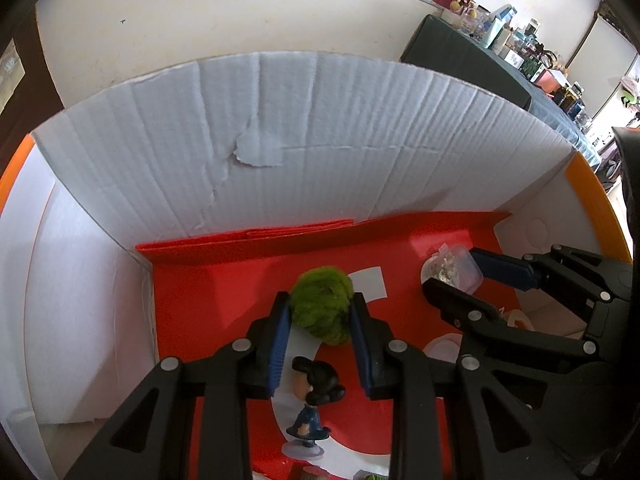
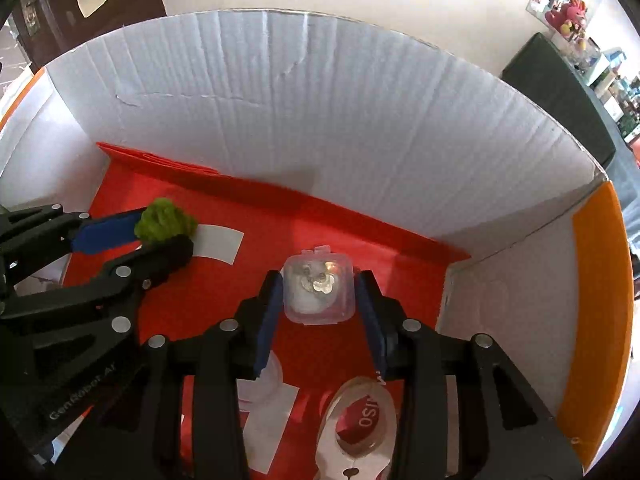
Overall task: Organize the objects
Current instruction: 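Lower and open the left tool to release the yarn while the right tool releases the container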
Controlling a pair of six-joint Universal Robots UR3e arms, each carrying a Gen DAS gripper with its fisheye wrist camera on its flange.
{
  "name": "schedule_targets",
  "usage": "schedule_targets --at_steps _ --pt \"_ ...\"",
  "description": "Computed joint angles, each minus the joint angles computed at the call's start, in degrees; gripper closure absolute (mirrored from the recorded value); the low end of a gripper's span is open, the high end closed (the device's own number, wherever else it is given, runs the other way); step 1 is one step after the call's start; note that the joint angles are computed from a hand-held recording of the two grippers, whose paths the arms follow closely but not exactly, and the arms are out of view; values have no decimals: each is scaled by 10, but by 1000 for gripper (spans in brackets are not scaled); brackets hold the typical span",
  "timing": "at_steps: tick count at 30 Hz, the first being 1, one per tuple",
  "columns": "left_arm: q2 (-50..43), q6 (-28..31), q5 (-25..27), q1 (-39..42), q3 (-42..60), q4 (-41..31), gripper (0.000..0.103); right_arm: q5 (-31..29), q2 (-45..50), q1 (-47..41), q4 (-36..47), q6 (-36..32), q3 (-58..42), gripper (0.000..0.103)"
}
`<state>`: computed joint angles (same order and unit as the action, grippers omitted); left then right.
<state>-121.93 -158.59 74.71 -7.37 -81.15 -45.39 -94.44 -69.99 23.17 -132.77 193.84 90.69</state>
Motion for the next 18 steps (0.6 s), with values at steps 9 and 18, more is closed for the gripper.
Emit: schedule_targets --at_steps 9,18 --pt "8 3 3 3 -11 4 71 -7 -46 4 -3 2 49 66" --pt "11 0 10 -5 -11 10 69 -5 -112 3 -1 3 109 66"
